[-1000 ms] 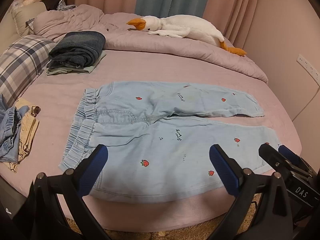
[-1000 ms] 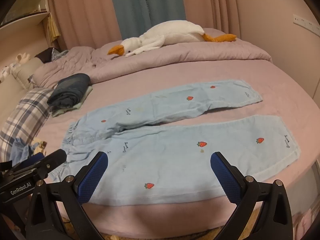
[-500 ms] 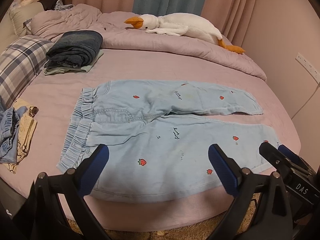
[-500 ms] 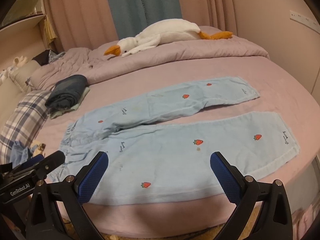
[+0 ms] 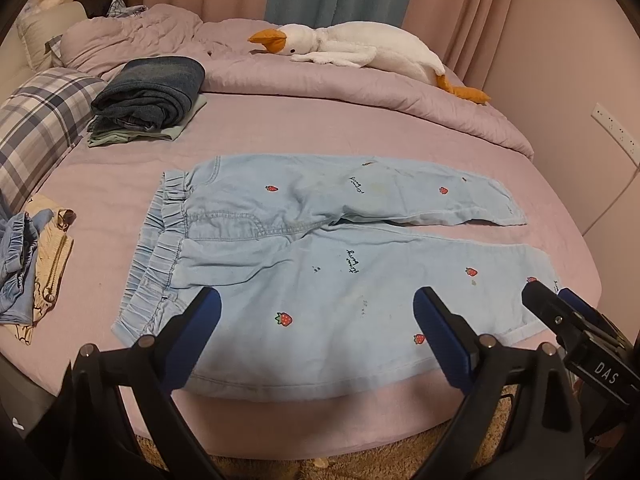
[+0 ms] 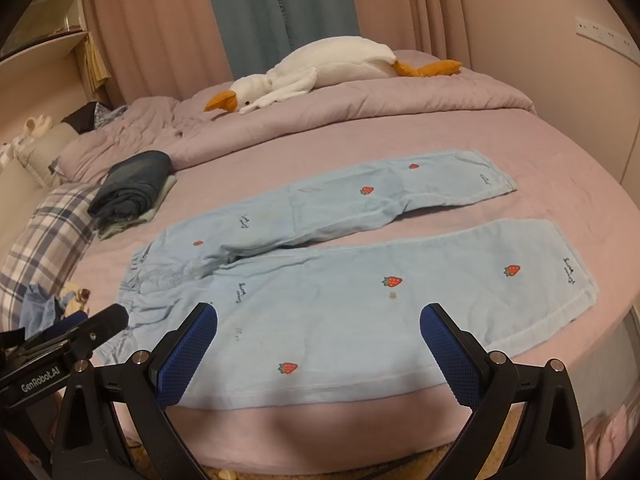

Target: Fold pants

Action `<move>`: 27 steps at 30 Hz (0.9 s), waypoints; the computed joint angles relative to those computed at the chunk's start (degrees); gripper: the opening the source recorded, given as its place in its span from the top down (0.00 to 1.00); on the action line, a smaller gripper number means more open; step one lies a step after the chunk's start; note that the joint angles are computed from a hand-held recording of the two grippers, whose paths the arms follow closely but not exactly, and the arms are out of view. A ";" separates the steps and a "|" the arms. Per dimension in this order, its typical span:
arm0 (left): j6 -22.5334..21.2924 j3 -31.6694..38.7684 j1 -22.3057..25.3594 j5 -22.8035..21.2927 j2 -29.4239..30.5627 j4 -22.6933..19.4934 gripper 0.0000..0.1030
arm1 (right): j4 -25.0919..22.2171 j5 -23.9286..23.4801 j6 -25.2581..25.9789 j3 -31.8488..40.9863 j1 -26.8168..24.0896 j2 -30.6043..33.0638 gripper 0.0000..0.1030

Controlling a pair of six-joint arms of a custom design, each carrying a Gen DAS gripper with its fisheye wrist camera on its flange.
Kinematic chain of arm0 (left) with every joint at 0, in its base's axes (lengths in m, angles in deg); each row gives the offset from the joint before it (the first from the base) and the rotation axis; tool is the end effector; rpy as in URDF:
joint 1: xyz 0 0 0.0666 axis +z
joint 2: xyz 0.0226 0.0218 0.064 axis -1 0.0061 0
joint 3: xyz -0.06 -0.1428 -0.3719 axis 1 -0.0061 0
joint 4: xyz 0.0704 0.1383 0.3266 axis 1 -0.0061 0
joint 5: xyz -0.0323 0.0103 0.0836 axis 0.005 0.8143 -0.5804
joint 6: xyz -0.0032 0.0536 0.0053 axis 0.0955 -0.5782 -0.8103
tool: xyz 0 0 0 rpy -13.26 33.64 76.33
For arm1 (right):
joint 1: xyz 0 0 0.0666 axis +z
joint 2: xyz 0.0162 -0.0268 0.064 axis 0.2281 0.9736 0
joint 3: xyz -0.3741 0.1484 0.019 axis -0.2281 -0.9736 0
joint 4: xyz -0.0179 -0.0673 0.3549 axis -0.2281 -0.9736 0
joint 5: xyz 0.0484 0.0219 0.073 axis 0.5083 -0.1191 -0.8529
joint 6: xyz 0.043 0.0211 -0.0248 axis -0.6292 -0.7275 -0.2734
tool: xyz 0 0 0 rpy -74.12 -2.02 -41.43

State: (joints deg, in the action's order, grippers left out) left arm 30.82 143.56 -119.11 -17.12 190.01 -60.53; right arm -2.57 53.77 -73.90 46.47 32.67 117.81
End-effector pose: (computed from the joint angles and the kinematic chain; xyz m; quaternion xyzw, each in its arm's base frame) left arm 0.5504 -0.2957 0.5116 -0.1641 0.9157 -0.0321 0.3654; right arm 0.6032 0.2160 0.5153 -0.0971 0.9093 0.1362 0.3810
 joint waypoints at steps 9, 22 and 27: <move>0.50 0.85 0.14 0.09 0.44 -1.50 0.06 | 0.25 -0.35 -0.39 -0.72 -0.45 -0.35 0.01; 2.24 -0.89 1.19 1.29 -0.18 -2.21 0.07 | -0.82 -0.20 -1.50 -0.06 -0.81 0.10 0.02; 2.12 -1.24 1.37 1.15 -0.35 -2.31 0.07 | -0.98 -0.34 -1.40 0.21 -0.96 0.28 0.02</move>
